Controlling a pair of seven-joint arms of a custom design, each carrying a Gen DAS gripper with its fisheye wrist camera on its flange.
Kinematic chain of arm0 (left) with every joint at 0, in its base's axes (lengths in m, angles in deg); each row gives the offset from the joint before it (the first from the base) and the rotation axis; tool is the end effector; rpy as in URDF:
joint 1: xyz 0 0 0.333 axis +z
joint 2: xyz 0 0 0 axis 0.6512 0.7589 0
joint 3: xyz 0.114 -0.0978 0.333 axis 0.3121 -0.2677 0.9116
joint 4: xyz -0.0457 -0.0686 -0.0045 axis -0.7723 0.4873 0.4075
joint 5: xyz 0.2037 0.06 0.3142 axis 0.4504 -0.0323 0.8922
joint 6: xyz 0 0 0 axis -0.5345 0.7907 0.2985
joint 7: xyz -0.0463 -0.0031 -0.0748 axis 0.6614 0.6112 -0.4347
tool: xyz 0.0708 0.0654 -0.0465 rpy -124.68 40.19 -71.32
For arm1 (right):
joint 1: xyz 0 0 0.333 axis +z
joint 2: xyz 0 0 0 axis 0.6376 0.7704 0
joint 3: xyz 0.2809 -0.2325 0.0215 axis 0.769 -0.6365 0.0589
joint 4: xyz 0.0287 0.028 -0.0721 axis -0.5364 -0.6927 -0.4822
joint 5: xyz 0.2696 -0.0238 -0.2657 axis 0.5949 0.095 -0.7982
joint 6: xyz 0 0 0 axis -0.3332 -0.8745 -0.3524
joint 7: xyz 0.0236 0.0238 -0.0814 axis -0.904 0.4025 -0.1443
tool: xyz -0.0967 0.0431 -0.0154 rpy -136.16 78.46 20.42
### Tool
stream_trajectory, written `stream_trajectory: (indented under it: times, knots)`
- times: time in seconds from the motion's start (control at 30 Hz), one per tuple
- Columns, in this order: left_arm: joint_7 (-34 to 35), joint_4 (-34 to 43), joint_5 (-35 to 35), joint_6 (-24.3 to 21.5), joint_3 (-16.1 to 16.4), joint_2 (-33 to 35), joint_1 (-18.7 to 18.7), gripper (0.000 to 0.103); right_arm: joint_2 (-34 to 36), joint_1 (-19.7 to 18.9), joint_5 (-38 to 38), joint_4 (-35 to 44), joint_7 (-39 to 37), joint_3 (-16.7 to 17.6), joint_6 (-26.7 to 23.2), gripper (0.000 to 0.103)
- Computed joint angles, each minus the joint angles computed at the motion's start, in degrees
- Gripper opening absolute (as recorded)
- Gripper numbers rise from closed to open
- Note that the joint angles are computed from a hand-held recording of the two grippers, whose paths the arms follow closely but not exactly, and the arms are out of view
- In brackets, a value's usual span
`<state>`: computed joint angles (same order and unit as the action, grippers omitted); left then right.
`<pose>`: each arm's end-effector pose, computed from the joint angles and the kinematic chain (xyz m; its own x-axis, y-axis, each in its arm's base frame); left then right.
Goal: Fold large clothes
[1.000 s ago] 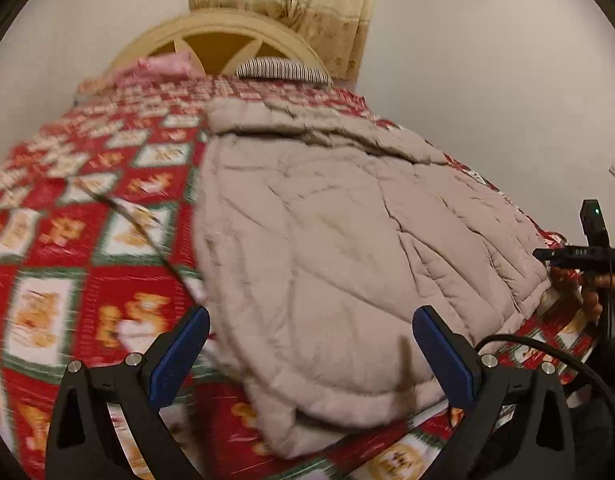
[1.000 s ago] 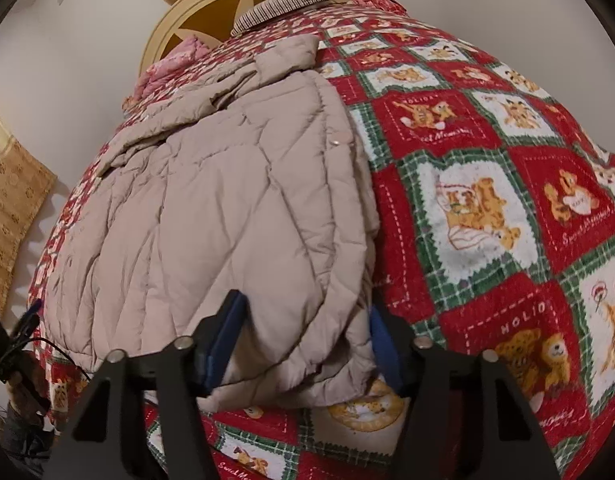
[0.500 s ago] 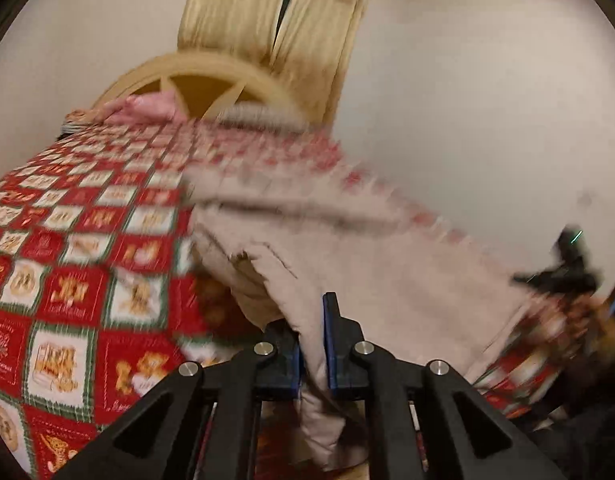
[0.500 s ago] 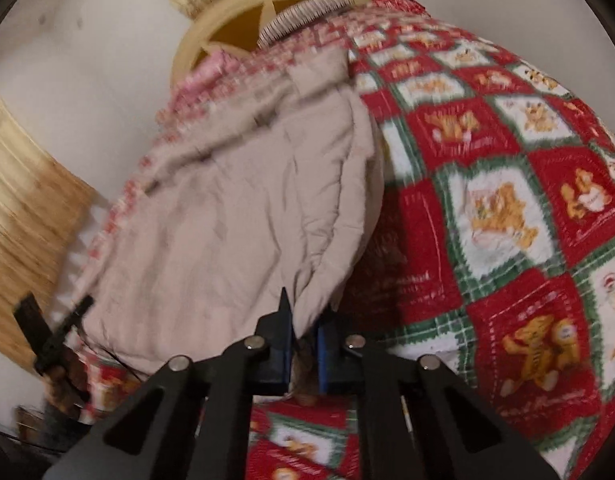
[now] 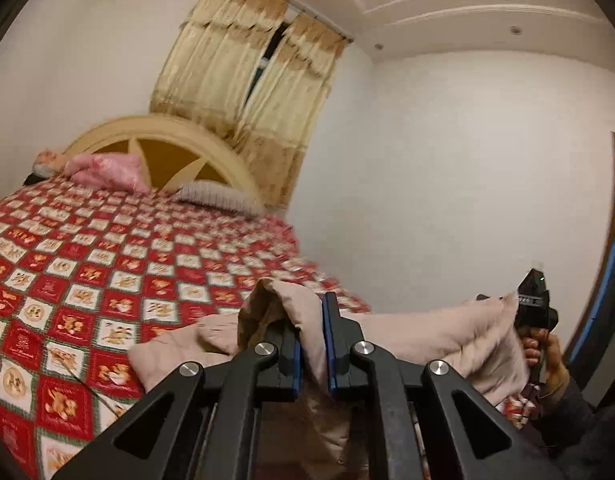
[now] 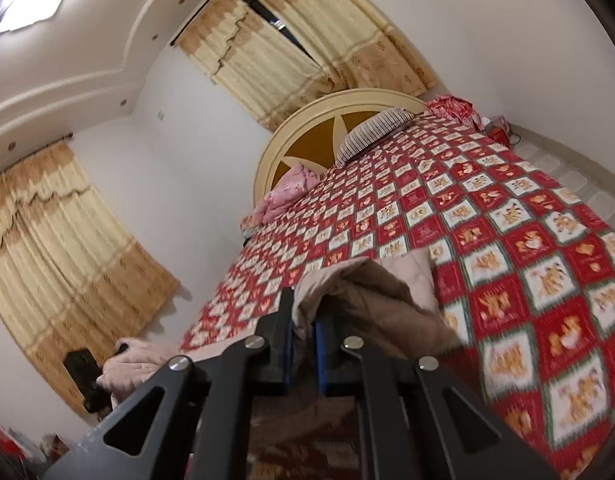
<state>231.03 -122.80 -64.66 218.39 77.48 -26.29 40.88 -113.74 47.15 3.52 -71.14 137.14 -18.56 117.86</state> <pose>0.5784 -0.0619 0.6480 -0.6745 -0.6432 0.3623 -0.4120 -0.0792 -0.9077 0.3776 0.1665 0.6653 0.0061 -0.7775 -0.6288 -0.4199 0.5687 -0.7073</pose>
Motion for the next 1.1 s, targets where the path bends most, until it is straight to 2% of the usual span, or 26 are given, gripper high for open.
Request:
stream_trajectory:
  times: [0.07, 0.1, 0.17, 0.27, 0.3, 0.37, 0.4, 0.43, 0.47, 0.5, 0.53, 0.57, 0.6, 0.67, 0.7, 0.77, 0.83, 0.87, 0.9, 0.93, 0.97, 1.0, 1.03, 1.07, 1.1]
  knots:
    - [-4.34, 4.89, 3.32, 0.34, -0.43, 4.91, -0.02, 0.009, 4.96, 3.07, 0.62, 3.09, -1.33, -3.66, 0.46, 0.011]
    - [-6.35, 7.35, 5.22, 0.96, -0.94, 7.22, 0.05, 0.009, 7.81, 3.21, 0.8, 5.34, -1.8, -4.17, 0.09, 0.011]
    - [-9.9, 9.45, 8.94, 2.01, -1.92, 9.35, 0.54, 0.013, 14.05, 8.24, 2.95, 10.44, -4.2, -9.67, -0.61, 0.011]
    - [-16.41, 14.57, 14.67, 2.03, -3.29, 13.29, 1.71, 0.017, 20.17, 10.83, 7.05, 15.78, -7.44, -13.12, -2.4, 0.011]
    - [-18.2, 16.06, 15.49, 0.79, -3.67, 14.13, 2.52, 0.02, 22.94, 9.42, 7.15, 18.49, -7.15, -12.53, -3.66, 0.011]
    - [-19.44, 18.35, 14.88, -1.04, -5.54, 15.31, 5.27, 0.031, 26.43, 6.46, 5.63, 21.59, -4.78, -11.12, -5.41, 0.011]
    - [-17.13, 17.73, 11.89, 1.66, -5.12, 14.45, 5.06, 0.04, 28.1, 5.75, 8.37, 22.83, -6.88, -10.67, -6.01, 0.011]
    - [-15.01, 16.79, 9.91, 6.11, -5.99, 13.54, 5.45, 0.07, 29.4, 4.87, 10.54, 23.8, -8.52, -10.05, -6.77, 0.011]
    - [-13.14, 15.97, 7.44, 9.03, -4.87, 12.74, 4.11, 0.094, 30.55, 4.32, 10.41, 24.73, -8.11, -9.98, -7.69, 0.011]
    - [-8.05, 14.7, 0.94, 13.27, -4.7, 11.54, 3.5, 0.096, 32.42, 3.65, 10.94, 26.27, -8.18, -9.75, -8.87, 0.011]
    - [-5.13, 14.2, -1.78, 14.31, -6.53, 11.13, 4.72, 0.096, 33.87, 2.38, 13.31, 27.26, -10.09, -8.42, -9.29, 0.011]
    - [-4.92, 14.12, -1.18, 14.65, -6.42, 11.06, 3.99, 0.096, 35.14, 1.98, 13.84, 28.14, -10.23, -8.1, -9.62, 0.012]
    - [-4.64, 13.87, 0.61, 17.06, -6.87, 11.2, 2.24, 0.096, 37.2, 2.25, 13.15, 29.58, -9.17, -8.6, -9.97, 0.013]
    - [-1.59, 13.44, 1.46, 19.83, -7.97, 11.78, -0.35, 0.096, 40.16, 2.84, 11.49, 31.63, -7.59, -9.44, -9.34, 0.02]
    - [0.56, 13.0, 4.11, 22.88, -9.09, 12.63, -2.91, 0.096, 41.56, 3.75, 10.2, 32.65, -6.06, -10.53, -8.91, 0.026]
    - [0.67, 12.8, 11.28, 26.84, -10.13, 14.4, -6.46, 0.096, 43.84, 8.05, 5.16, 34.81, -1.03, -15.51, -8.68, 0.042]
    - [-1.01, 12.34, 22.41, 32.19, -11.38, 17.49, -10.23, 0.096, 44.71, 13.36, -0.08, 34.91, 5.21, -21.51, -5.21, 0.082]
    - [-2.37, 12.76, 26.62, 34.39, -10.49, 18.98, -12.29, 0.096, 44.63, 16.87, -2.7, 34.24, 8.11, -25.38, -2.66, 0.087]
    - [-2.69, 13.22, 28.8, 36.79, -7.6, 20.4, -16.07, 0.096, 44.24, 20.36, -5.02, 33.6, 9.69, -28.96, -1.31, 0.092]
    - [-4.89, 14.53, 32.13, 38.35, -2.71, 22.43, -20.98, 0.096, 44.19, 23.01, -6.93, 34.08, 10.1, -31.13, -2.07, 0.092]
    - [-10.27, 15.96, 37.14, 37.99, 2.29, 24.2, -24.98, 0.096, 43.91, 25.33, -9.24, 34.33, 10.45, -33.01, -3.08, 0.092]
    - [-19.67, 17.53, 45.72, 37.73, 7.29, 26.35, -28.55, 0.096, 43.36, 28.52, -13.34, 34.42, 11.17, -35.48, -4.03, 0.092]
    - [-29.72, 19.89, 54.37, 37.21, 12.3, 29.39, -31.39, 0.096, 43.79, 29.71, -15.68, 35.28, 10.77, -35.96, -4.78, 0.092]
    - [-39.28, 22.39, 61.28, 34.62, 17.3, 31.81, -34.14, 0.096, 43.94, 29.19, -17.47, 36.09, 9.51, -34.44, -6.0, 0.092]
    - [-44.82, 25.52, 64.82, 31.48, 20.3, 34.42, -35.24, 0.096, 44.34, 27.49, -16.92, 37.26, 4.76, -30.92, -8.41, 0.093]
